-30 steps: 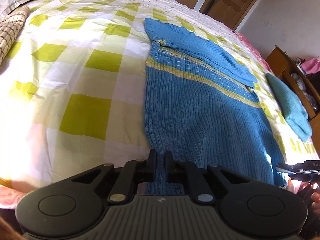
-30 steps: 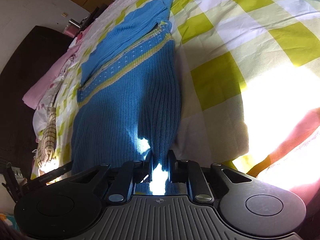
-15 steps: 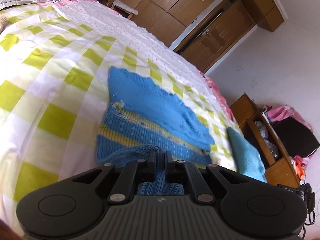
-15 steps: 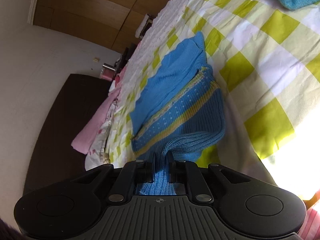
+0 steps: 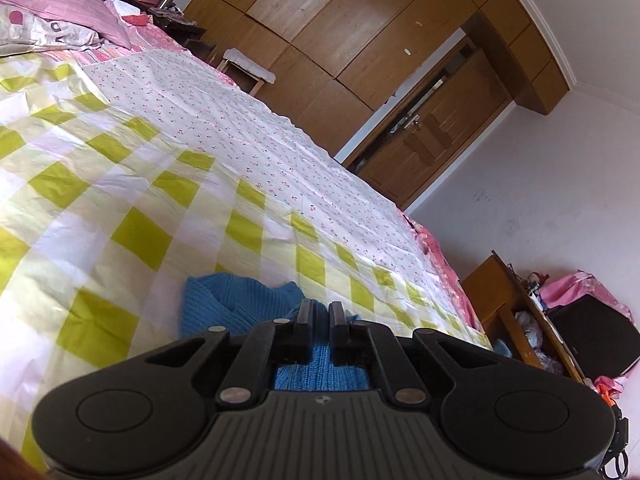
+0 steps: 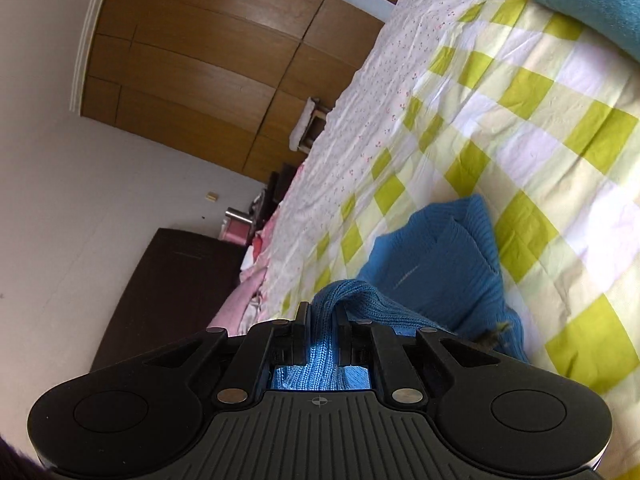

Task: Fold small clothes
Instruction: 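Grasp the hem with both tools and fold it up toward the collar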

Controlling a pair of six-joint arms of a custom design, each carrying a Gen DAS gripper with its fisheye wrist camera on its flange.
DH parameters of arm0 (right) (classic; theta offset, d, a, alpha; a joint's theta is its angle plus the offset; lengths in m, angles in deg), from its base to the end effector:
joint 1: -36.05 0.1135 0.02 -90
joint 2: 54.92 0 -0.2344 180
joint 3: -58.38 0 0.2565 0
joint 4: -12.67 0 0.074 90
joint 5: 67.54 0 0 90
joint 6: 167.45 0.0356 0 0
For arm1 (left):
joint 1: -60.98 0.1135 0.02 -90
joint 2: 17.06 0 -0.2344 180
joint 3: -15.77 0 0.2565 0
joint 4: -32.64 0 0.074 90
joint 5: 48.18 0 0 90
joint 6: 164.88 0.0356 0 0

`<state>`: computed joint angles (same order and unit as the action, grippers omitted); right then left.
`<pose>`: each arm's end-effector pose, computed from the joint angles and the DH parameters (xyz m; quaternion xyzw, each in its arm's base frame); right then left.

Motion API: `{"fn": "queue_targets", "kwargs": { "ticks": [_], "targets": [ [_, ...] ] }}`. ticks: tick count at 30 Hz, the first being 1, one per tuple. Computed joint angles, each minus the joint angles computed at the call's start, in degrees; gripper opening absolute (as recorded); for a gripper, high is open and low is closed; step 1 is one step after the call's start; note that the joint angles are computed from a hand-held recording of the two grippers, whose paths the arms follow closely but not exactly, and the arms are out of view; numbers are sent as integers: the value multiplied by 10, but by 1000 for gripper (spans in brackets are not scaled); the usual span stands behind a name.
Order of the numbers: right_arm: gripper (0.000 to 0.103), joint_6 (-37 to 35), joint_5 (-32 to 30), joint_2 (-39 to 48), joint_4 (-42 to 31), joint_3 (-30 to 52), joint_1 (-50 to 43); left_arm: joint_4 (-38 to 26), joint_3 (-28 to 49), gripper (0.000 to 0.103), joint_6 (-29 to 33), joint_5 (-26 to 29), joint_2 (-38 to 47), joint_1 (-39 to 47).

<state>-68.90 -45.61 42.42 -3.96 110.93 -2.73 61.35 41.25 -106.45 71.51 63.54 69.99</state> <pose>0.2341 -0.1457 0.0886 0.1958 0.7910 0.4703 0.3389 0.2224 0.0174 0.0877 -0.1583 0.8174 -0.3132 0.4569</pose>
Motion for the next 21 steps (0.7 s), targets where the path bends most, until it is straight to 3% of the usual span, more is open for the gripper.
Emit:
{"fn": "queue_targets", "kwargs": {
  "ticks": [3,9,14,17,21],
  "targets": [
    [11,88,50,58,103,25,46,36,48,12,-4,-22,99,-8],
    [11,152,112,150,161,82,95,71,91,8,-20,-56,202,-11],
    [19,175,132,176,169,103,109,60,83,8,1,-85,192,-16],
    [41,200,140,174,202,100,108,49,65,8,20,-93,167,-22],
    [44,213,133,160,232,89,96,37,32,8,43,-108,124,-33]
  ]
}}
